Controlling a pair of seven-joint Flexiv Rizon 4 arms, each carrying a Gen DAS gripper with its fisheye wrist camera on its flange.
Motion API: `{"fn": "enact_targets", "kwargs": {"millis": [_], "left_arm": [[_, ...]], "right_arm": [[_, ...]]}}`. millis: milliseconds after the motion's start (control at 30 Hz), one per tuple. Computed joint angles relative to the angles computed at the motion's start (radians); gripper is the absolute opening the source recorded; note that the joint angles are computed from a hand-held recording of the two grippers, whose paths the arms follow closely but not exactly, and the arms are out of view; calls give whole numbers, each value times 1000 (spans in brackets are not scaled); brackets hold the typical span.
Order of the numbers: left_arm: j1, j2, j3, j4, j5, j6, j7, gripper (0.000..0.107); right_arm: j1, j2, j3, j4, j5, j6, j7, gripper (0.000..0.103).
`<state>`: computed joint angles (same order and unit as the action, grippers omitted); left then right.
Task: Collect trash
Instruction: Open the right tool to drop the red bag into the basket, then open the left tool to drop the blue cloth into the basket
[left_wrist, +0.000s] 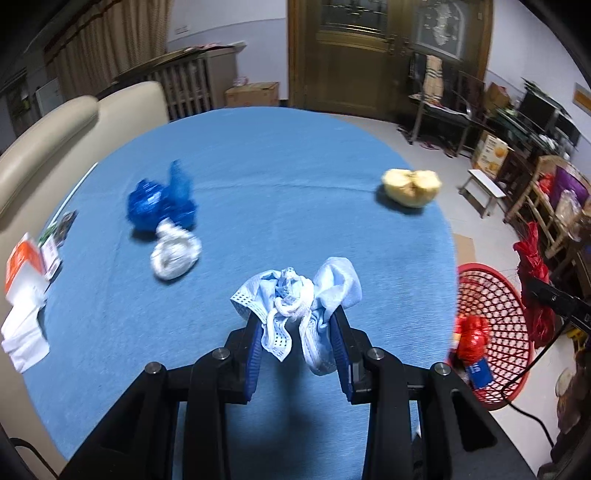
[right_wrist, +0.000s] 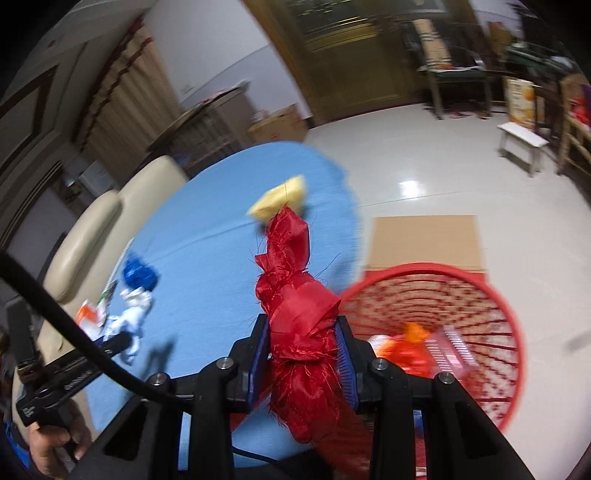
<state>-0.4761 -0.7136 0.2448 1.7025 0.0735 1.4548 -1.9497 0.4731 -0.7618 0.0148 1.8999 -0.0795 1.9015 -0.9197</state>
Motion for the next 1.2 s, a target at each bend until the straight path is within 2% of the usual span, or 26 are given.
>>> {"fn": "enact_targets", "kwargs": {"millis": [167,333,367,400,433,467,733,1067,1167,1200], "left_arm": [[2,-18,-45,-47,-3,3,41,36],[-5,-38,-80,-93,-11,-3,89,36],[-5,-41,-87,-100,-13,-5,99,36],[-7,-43,-93,-105,-15,-5,108,36],[-12,-46,-94,-112,-16,-6,113,36],[-18,-49,-93,-117,-17,-8,117,36],[-26,-72,-137,-163,-30,-37,175,36],[-17,-140,-247,-263,-76,-92,294,36],[-3,-167,-295,-289,-102,-119,346,39],[2,-177,-310,-300,-113,-136,364,43]], "right_arm": [[34,30,-94,67,77,-8,14,37],[39,38,-129,91,88,-61,23,40],[34,38,-130,87,80,-92,28,54],[22,36,-122,80,65,-132,35,76],[21,33,-126,77,55,-153,43,82],[34,31,-144,84,55,-147,54,83],[111,50,-241,144,131,-33,84,83],[141,89,-267,183,220,27,53,83],[142,98,-273,195,243,32,42,83],[142,99,-274,197,248,34,39,83]]}}
